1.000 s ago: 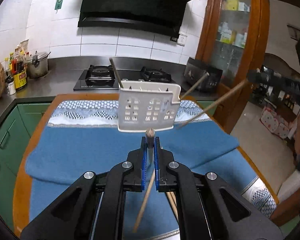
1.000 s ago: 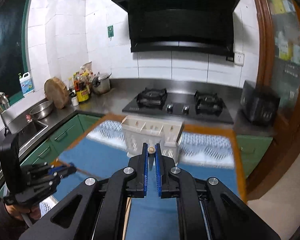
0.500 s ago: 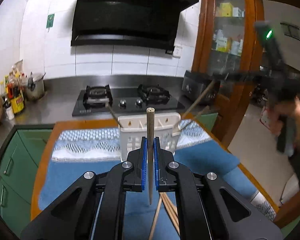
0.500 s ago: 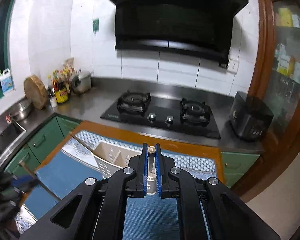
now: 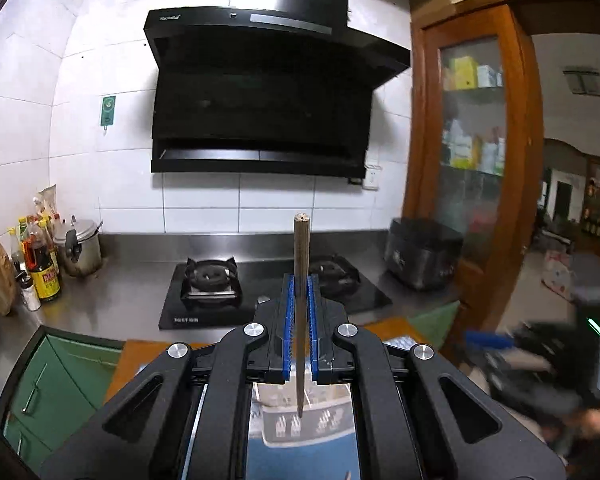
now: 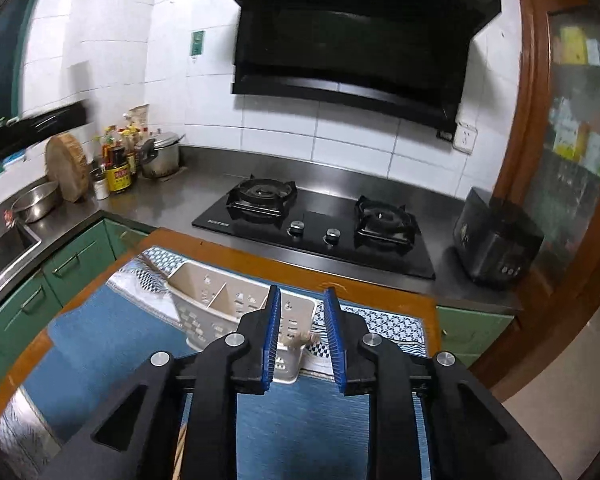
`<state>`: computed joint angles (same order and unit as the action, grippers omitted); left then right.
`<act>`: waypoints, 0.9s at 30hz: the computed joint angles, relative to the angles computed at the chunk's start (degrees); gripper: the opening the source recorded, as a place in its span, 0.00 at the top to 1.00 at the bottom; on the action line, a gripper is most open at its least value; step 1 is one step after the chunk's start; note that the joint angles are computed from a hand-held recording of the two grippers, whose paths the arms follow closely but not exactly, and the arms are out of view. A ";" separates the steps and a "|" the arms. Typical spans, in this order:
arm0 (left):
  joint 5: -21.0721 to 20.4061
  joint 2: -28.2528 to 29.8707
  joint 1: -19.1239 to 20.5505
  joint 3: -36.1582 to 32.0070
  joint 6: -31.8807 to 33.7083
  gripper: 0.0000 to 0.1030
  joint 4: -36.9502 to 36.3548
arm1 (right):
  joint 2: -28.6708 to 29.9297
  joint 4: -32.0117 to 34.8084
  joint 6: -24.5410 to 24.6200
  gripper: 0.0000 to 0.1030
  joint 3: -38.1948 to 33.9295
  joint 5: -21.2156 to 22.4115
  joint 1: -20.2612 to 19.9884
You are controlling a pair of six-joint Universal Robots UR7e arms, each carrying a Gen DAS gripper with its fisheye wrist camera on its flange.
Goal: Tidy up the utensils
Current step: 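Open the right tool over the holder while the left tool releases its chopstick into it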
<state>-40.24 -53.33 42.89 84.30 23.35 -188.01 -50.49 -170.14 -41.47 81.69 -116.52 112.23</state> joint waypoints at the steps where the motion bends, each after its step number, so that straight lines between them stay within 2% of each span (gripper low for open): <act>1: -0.04 0.69 0.33 -1.10 -0.04 0.95 0.09 | -0.70 -0.65 -0.49 0.78 1.32 0.43 -0.03; 3: -0.04 2.81 1.28 -3.50 1.92 0.95 -2.55 | -2.42 -2.33 -1.91 0.75 4.82 1.22 -0.14; 7: 0.34 4.75 2.94 -5.64 1.20 0.95 -2.96 | -5.01 -3.77 -2.79 0.75 10.01 2.73 -0.94; 16: 0.47 4.61 6.13 -4.43 -5.83 0.95 4.06 | -8.52 -2.99 -0.28 0.75 17.84 4.82 -2.70; 20: 1.02 3.38 5.62 -2.66 -5.71 0.95 5.34 | -10.57 -3.08 1.89 0.74 22.68 5.55 -3.30; 27: 2.09 -0.63 3.00 3.63 -3.96 0.92 2.14 | -13.61 -2.28 6.70 0.74 30.77 5.94 -4.45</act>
